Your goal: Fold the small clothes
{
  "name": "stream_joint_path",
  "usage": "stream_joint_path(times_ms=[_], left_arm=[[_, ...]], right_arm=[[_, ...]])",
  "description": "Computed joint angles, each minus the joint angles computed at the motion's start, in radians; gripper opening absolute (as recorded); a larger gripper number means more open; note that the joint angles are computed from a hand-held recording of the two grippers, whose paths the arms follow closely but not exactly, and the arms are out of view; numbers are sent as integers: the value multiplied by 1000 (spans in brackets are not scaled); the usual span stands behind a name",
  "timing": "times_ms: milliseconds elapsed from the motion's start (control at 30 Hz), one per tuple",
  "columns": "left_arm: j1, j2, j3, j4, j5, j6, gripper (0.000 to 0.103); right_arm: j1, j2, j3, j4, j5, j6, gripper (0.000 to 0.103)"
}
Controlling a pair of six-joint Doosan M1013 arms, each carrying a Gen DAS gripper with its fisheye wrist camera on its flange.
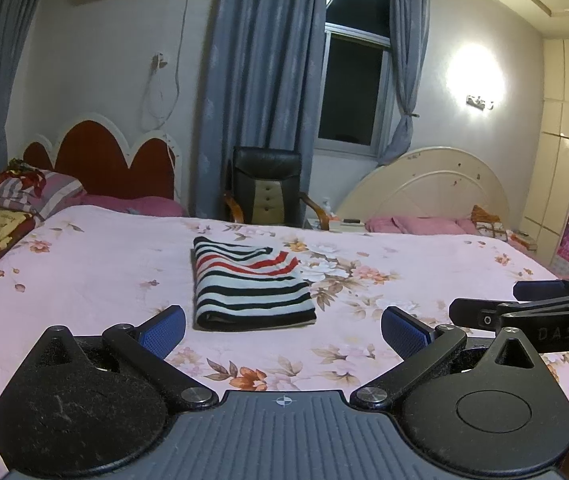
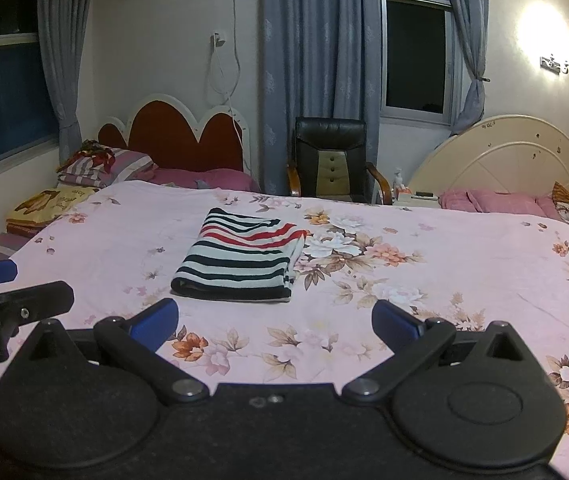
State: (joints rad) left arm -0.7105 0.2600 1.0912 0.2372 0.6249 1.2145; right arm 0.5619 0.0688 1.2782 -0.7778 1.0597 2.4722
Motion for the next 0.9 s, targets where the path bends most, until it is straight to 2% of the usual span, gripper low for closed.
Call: stream_joint_path(times_ms=[900], left_arm=[[-5, 10, -16, -19, -2, 52, 103]], right_arm=[[8, 5, -8, -21, 17, 22, 102]])
